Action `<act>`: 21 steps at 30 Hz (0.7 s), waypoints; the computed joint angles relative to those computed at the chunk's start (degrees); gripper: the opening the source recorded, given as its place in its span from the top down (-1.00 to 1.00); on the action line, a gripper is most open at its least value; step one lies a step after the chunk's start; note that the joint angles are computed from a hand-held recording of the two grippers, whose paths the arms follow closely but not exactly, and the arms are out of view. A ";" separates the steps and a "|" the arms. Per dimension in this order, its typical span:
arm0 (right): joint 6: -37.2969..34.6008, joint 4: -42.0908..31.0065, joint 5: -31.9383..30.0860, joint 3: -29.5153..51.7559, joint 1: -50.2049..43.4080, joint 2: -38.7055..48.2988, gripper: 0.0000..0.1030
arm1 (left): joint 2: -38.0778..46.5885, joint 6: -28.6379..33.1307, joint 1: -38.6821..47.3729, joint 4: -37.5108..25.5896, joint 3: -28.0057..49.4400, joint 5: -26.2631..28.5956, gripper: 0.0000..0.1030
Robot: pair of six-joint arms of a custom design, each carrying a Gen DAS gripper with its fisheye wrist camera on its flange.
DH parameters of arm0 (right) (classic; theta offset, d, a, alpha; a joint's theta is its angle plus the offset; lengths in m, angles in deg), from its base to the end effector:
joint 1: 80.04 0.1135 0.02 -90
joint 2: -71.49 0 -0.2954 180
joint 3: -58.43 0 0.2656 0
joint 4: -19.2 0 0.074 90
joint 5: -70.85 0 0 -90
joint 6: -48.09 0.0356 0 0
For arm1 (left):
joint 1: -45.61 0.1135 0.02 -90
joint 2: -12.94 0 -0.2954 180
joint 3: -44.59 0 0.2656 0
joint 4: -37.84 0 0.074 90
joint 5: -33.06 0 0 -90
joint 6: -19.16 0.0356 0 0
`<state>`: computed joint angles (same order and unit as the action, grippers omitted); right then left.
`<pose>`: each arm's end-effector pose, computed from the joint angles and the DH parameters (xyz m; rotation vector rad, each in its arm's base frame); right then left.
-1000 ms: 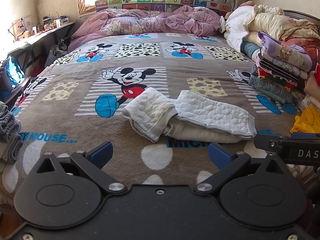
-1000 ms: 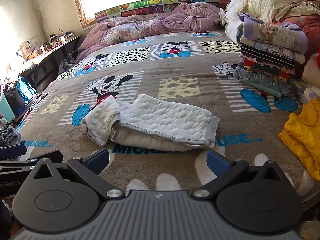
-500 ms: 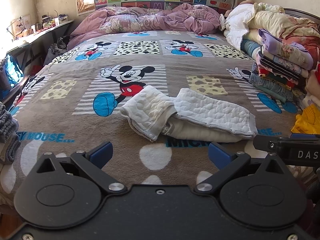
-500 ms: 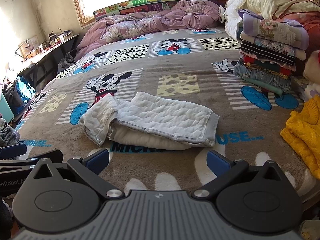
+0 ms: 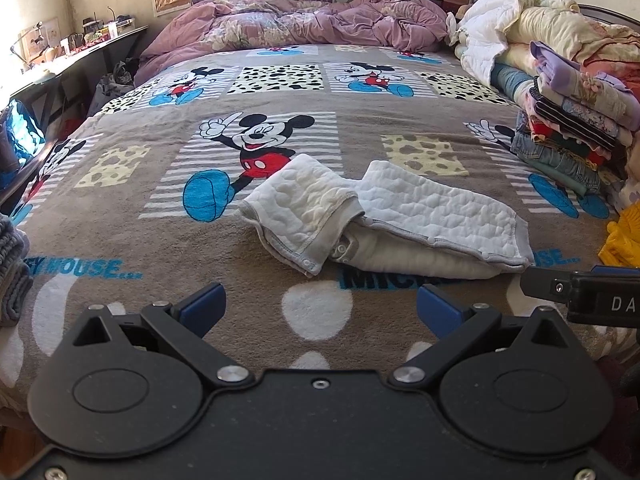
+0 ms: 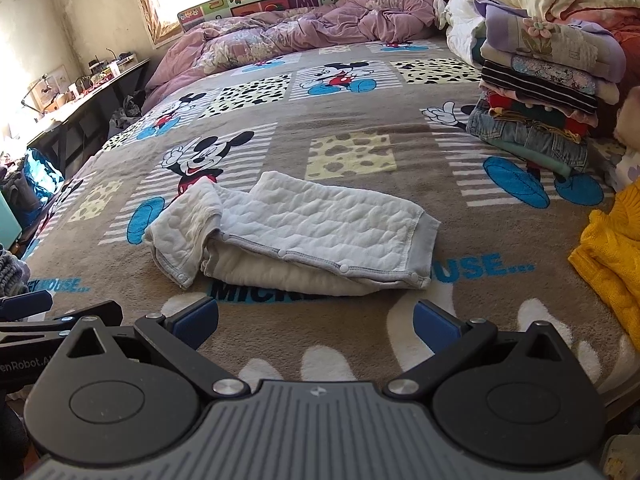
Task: Fold clothes
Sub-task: 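Lower both grippers to the grey-trimmed edges of the white quilted garment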
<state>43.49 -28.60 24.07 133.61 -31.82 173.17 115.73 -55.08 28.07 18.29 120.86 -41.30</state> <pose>0.2477 0.2407 0.1881 0.8693 2.1827 -0.0686 0.3768 -0.1291 0.2050 0.8011 2.2226 -0.3387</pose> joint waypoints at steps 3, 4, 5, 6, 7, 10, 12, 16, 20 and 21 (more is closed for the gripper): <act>-1.10 1.58 -1.04 -0.60 -1.14 0.44 -1.00 | 1.91 -0.09 -0.20 -0.28 1.43 -0.51 -0.99; -1.37 2.23 -1.47 -0.93 -1.53 0.59 -1.00 | 2.55 -0.07 -0.25 -0.33 1.89 -0.64 -0.99; -1.65 2.87 -1.91 -1.24 -1.92 0.74 -1.00 | 3.20 -0.08 -0.33 -0.40 2.39 -0.77 -0.99; -1.92 3.51 -2.34 -1.55 -2.31 0.90 -1.00 | 3.82 0.04 -0.52 -0.17 2.75 -1.21 -0.99; -2.19 4.14 -2.77 -1.86 -2.70 1.07 -1.00 | 4.42 0.28 -0.79 0.37 2.98 -1.96 -0.99; -2.93 5.88 -4.02 -2.69 -3.84 1.67 -1.00 | 6.34 1.23 -1.41 0.95 4.15 -3.57 -0.99; -3.95 7.42 -4.93 -3.46 -4.98 1.98 -1.00 | 7.95 1.93 -1.49 0.60 5.48 -3.37 -0.99; -6.15 12.49 -6.35 -6.31 -7.28 1.74 -1.00 | 11.80 1.25 -1.20 -1.68 9.50 -1.70 -0.99; -7.82 21.78 -6.68 -11.76 -8.69 -0.18 -1.00 | 15.05 1.12 -1.19 -1.31 12.18 -0.58 -0.99; -8.30 23.58 -6.31 -12.72 -8.92 -0.30 -1.00 | 15.99 1.04 -1.18 -1.50 13.11 -0.31 -0.99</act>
<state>35.18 -5.02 17.76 120.89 -40.74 172.87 131.71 -54.04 26.90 16.78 133.97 -41.61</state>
